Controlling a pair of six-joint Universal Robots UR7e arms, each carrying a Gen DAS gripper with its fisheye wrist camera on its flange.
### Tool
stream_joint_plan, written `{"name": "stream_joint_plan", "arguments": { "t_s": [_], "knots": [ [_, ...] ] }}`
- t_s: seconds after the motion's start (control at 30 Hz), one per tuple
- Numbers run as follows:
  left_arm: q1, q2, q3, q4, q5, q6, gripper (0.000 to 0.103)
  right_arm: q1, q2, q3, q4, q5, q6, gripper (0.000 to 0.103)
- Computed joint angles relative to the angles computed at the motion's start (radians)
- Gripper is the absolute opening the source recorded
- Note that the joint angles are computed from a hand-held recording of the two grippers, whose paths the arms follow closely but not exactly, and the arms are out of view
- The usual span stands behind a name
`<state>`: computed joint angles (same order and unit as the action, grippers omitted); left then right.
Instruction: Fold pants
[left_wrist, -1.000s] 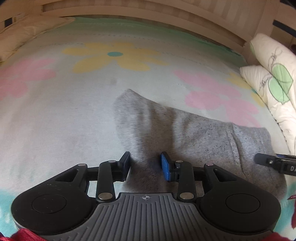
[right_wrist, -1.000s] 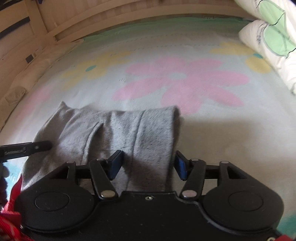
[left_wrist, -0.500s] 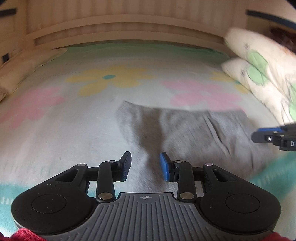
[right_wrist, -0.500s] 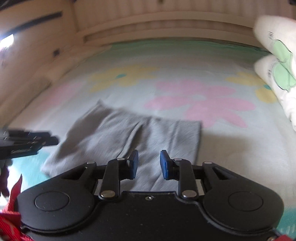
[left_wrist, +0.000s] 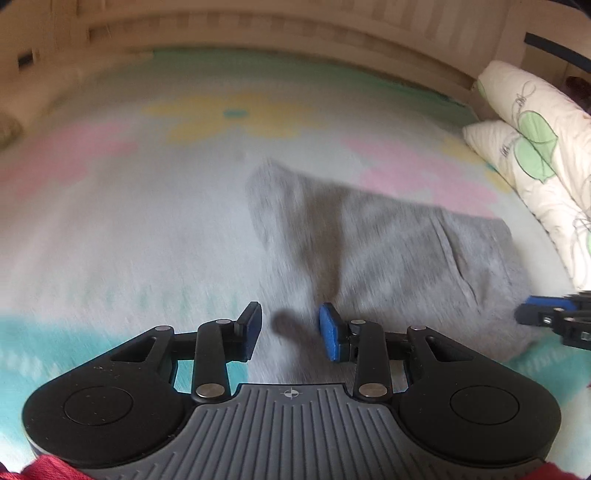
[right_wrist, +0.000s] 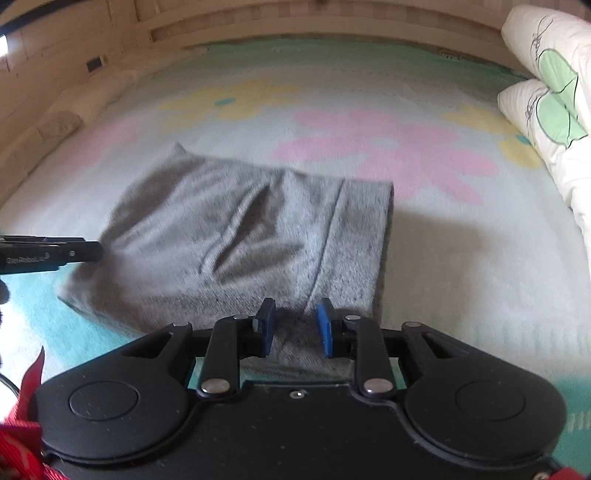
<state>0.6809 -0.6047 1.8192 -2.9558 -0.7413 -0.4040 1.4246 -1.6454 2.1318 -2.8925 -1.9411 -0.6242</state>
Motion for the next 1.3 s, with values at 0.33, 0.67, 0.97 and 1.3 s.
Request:
{"name": "stream_joint_plan", "arguments": {
  "t_s": [0.33,0.67,0.97,1.3],
  "knots": [
    [0.082,0.040,-0.090,0.112,0.024,-0.112,0.035,-0.007,0.023,-0.019,0.017,-0.017,0.015,0.034],
    [0.047,0.027,-0.080,-0.007,0.109,-0.093,0.034,0.008,0.006,-0.009,-0.013,-0.002,0.040,0.036],
    [0.067,0.136,-0.233,0.049,0.048,-0.017,0.034,0.030,0.028,-0.018,0.005,-0.008,0.056,0.036],
    [0.084,0.145,-0.284,0.125,0.110,-0.140,0.035,0.027,0.038,-0.031,0.015,-0.017,0.079,0.036]
  ]
}}
